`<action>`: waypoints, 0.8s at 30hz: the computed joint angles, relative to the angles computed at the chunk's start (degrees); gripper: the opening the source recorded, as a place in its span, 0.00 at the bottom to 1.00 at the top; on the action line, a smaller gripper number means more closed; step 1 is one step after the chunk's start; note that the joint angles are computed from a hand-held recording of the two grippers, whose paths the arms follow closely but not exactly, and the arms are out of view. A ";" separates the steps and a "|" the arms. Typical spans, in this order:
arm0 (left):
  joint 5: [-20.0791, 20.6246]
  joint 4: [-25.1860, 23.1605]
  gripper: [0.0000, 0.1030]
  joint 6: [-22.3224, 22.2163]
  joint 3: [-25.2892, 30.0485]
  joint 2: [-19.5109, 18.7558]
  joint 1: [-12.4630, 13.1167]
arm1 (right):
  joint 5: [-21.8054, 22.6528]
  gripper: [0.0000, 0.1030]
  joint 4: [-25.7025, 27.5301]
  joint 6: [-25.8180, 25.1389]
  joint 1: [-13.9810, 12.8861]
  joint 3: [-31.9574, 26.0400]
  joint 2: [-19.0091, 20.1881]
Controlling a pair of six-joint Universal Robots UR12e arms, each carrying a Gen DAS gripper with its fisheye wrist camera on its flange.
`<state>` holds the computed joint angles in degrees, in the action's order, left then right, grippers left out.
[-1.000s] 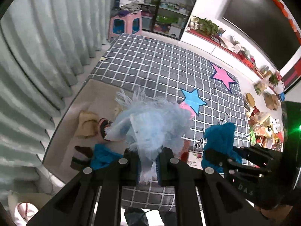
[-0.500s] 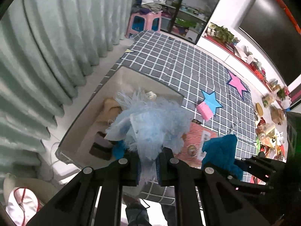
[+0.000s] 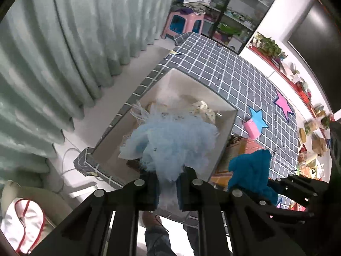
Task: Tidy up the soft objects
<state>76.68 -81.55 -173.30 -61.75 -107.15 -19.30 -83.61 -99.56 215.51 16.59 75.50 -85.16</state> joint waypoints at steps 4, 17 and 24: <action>0.76 0.15 0.13 -0.18 -0.19 -0.08 0.32 | 0.64 0.33 0.39 -1.05 0.06 -1.35 1.35; 2.90 -1.32 0.13 -0.85 0.35 -1.26 0.56 | 1.97 0.33 0.97 -2.08 -0.42 -3.27 3.51; 3.92 -1.93 0.13 -0.82 0.97 -2.03 0.31 | 2.57 0.33 1.33 -2.43 -0.88 -3.67 4.08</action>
